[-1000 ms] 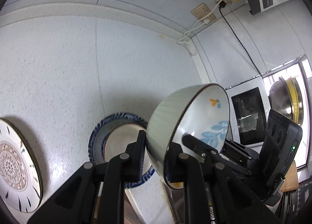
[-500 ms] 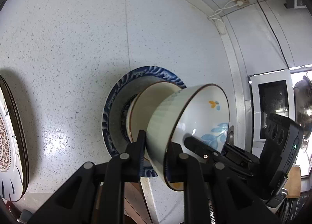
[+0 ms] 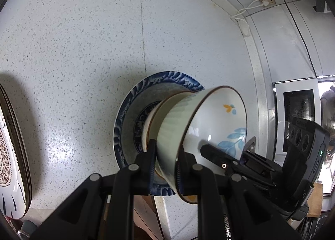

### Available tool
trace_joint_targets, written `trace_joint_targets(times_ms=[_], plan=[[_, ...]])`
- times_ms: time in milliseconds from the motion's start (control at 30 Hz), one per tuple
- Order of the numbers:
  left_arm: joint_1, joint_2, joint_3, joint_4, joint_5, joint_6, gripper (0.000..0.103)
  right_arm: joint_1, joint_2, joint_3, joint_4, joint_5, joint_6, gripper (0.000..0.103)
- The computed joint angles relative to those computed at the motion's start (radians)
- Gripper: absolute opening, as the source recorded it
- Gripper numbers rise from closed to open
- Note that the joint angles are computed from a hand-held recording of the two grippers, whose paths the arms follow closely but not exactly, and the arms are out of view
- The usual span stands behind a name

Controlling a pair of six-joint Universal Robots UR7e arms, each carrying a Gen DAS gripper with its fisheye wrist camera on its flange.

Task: Organize plates and bowls
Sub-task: 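Lower the orange-flower bowl into the white bowl and open the right gripper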

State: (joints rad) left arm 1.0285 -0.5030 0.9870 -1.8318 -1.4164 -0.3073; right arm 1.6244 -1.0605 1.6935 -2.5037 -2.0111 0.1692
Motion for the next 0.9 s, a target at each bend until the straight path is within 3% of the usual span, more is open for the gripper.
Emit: trace_joint_targets(times_ms=[333, 500, 567, 900], plan=[[0.002, 0.013, -0.032, 0.059, 0.001, -0.037, 0.019, 0.004, 0.016, -0.037, 0.068, 0.001, 0.012, 0.021], [-0.001, 0.021, -0.059, 0.093, 0.006, -0.041, 0.028, 0.005, 0.006, -0.042, 0.074, 0.002, 0.012, 0.026], [-0.008, 0.019, -0.061, 0.097, 0.028, -0.032, 0.029, 0.011, 0.003, -0.040, 0.073, -0.017, 0.006, 0.032], [-0.039, -0.041, 0.012, 0.032, 0.101, 0.064, 0.037, 0.042, -0.027, 0.006, -0.014, -0.067, -0.053, 0.033]])
